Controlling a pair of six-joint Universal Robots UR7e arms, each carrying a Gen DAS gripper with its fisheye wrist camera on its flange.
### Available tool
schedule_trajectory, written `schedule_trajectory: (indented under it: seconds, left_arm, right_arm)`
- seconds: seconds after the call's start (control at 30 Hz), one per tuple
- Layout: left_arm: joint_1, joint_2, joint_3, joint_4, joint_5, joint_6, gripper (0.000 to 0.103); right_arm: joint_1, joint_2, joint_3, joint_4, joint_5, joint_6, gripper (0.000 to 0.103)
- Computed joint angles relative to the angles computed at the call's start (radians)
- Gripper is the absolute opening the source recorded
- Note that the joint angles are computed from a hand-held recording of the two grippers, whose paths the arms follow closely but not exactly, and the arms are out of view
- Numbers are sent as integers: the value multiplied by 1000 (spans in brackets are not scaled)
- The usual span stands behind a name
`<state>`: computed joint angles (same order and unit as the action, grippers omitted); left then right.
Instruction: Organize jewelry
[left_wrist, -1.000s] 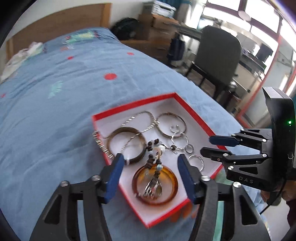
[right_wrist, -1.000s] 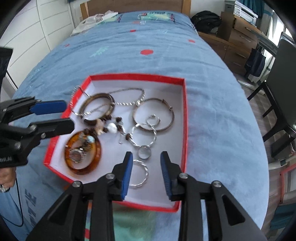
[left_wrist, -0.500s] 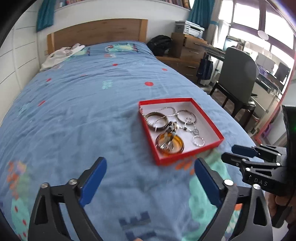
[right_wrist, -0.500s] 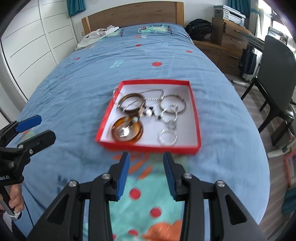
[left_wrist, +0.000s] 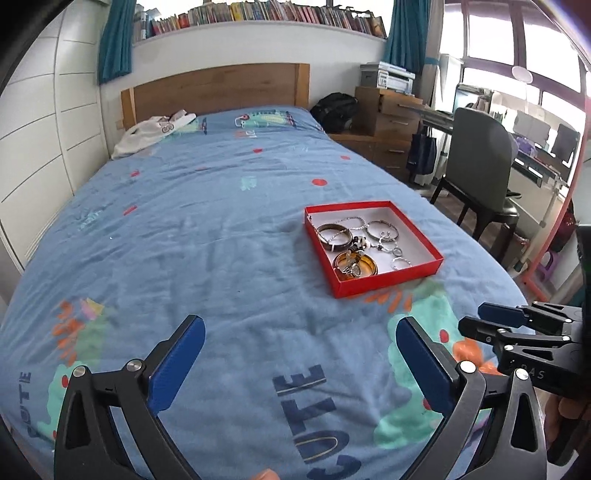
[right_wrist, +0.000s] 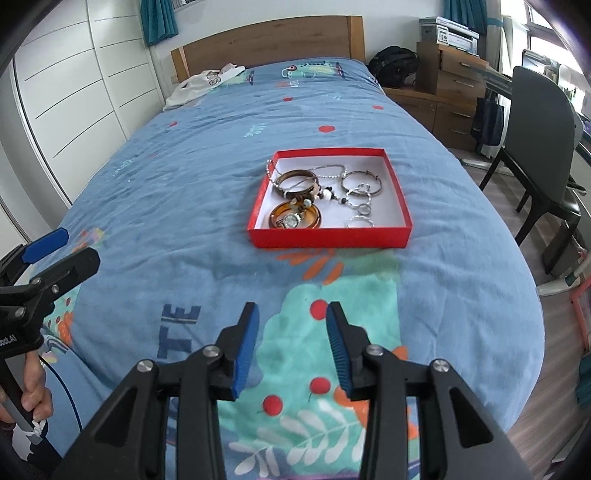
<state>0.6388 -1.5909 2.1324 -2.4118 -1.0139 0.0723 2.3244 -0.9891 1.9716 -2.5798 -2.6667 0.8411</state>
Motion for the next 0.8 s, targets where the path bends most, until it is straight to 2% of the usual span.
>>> schedule_trajectory:
  seconds: [0.4,0.8]
  left_arm:
    - [-20,-47,28,40,26,-39,102]
    - [0,-43,31,74,22,-75,102]
  right_arm:
    - [22,3,16,-24,-15,19,36]
    - [16,-15,44,-1,-52,99,37]
